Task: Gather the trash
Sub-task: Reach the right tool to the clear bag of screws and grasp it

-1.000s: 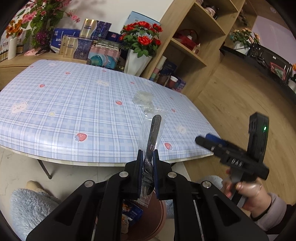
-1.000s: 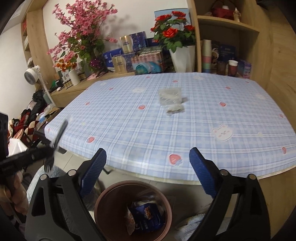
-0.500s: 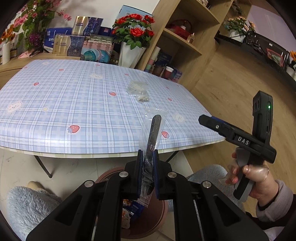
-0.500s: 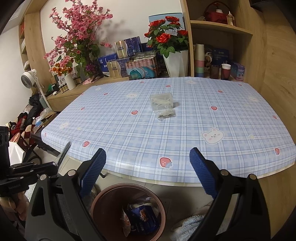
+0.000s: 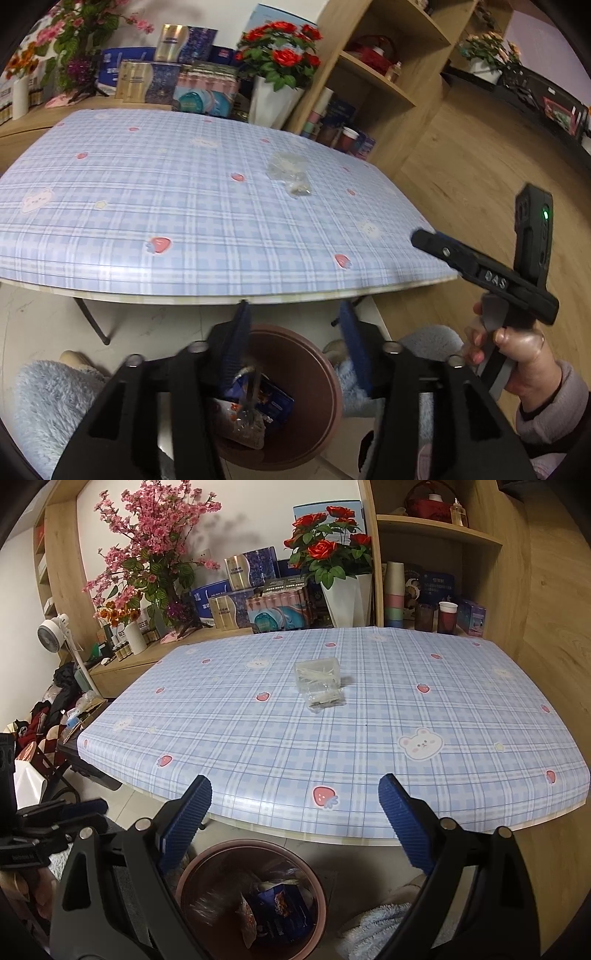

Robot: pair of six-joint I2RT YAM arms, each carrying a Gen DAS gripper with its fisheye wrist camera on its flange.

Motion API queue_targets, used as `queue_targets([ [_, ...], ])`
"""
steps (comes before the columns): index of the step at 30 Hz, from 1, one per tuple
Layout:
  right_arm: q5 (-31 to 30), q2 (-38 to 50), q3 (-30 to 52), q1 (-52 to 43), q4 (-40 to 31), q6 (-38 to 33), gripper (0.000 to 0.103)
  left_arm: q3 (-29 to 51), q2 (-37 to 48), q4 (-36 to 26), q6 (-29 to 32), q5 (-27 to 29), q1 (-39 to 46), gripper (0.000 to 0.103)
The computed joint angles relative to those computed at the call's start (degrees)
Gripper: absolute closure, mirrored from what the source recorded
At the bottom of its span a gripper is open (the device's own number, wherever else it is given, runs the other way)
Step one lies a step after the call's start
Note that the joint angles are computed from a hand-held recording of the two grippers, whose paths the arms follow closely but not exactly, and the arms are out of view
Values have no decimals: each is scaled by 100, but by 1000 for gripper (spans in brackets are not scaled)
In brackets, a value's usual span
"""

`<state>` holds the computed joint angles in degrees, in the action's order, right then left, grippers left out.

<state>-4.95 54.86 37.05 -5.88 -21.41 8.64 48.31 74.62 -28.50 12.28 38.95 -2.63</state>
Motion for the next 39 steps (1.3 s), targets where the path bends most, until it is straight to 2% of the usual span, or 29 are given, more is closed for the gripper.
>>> queue_targets([
  [2,-6,15,-8,-43,-1,-2,12,-18,-46,164,-136,-113,99,31],
  [5,1,23,-37,-94,3,4,12,23,-20,378,-347,-185,280,20],
  [8,15,70,-75,-133,63,20,11,155,107,493,-463,-393,410,14],
  [14,-18,229,-84,-238,137,-26,11,406,359,674,-657,-646,536,10],
  [25,-34,778,-43,-398,444,-237,11,859,957,914,-717,-930,413,9],
  [28,-25,1196,146,-413,628,-446,11,1045,1209,989,-715,-1019,327,9],
  [34,-163,2595,997,-535,1131,-950,11,1636,1921,1181,-767,-1246,103,9],
  [39,-341,4208,2411,-628,1116,-1278,11,2315,2586,1282,-828,-1392,-64,9],
])
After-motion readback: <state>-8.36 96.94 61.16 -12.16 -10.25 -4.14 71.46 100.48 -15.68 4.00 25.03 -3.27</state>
